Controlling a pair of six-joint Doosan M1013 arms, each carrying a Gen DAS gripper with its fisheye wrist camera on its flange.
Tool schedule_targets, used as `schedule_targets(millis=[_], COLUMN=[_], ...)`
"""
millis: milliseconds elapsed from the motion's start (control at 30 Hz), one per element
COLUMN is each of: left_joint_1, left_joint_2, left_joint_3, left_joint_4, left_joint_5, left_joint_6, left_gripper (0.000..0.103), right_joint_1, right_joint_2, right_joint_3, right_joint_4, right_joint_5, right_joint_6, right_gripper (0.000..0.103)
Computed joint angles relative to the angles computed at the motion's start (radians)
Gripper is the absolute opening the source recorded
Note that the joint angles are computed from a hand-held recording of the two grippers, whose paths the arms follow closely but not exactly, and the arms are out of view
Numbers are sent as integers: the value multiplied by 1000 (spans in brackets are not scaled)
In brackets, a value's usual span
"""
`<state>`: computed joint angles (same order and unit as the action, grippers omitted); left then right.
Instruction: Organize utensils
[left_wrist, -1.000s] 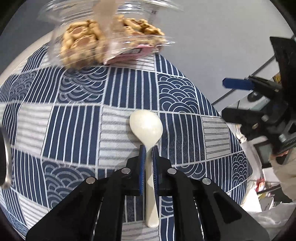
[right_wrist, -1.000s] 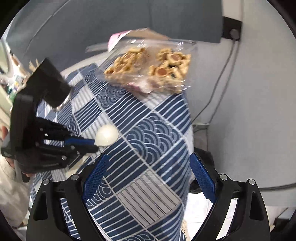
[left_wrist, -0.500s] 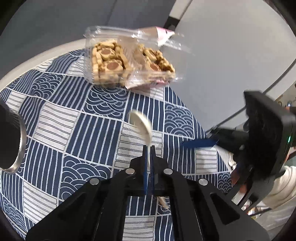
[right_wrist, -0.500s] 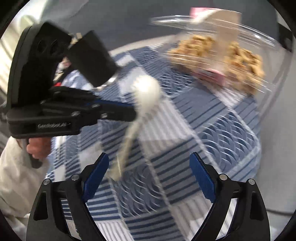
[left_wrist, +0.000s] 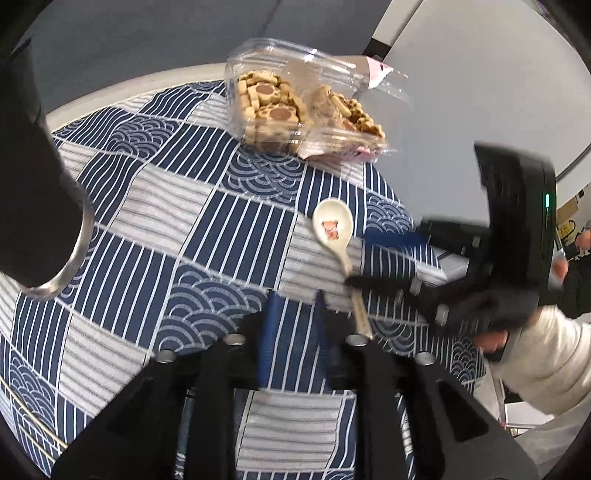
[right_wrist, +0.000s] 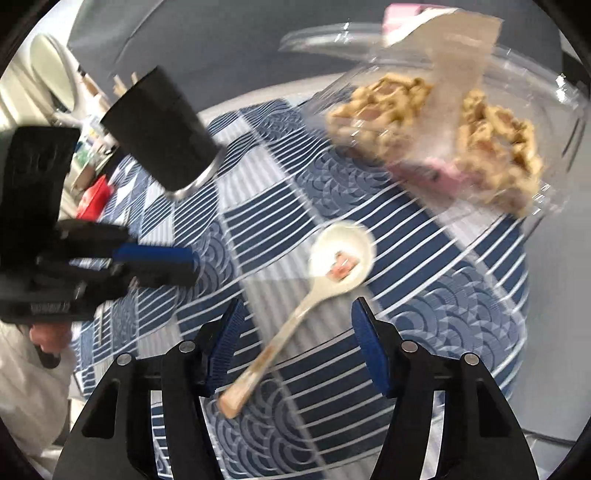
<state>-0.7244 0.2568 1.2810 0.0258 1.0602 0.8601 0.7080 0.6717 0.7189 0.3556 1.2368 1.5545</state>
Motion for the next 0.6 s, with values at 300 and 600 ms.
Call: schedule_targets(millis=[300,600], left_joint_1=[-14,-17], left_joint_2=[4,11], left_joint_3=[8,10], left_joint_4=[-12,-44], left_joint_5=[12,-6], left_joint_6=[38,77], left_gripper=[54,67], right_joint_1=[-10,1], right_joint_2=[106,91], right_joint_3=[-185,-177], right_joint_4=[-75,-57], right_joint_5=[113,89], right_joint_6=[63,114], right_gripper=[27,4])
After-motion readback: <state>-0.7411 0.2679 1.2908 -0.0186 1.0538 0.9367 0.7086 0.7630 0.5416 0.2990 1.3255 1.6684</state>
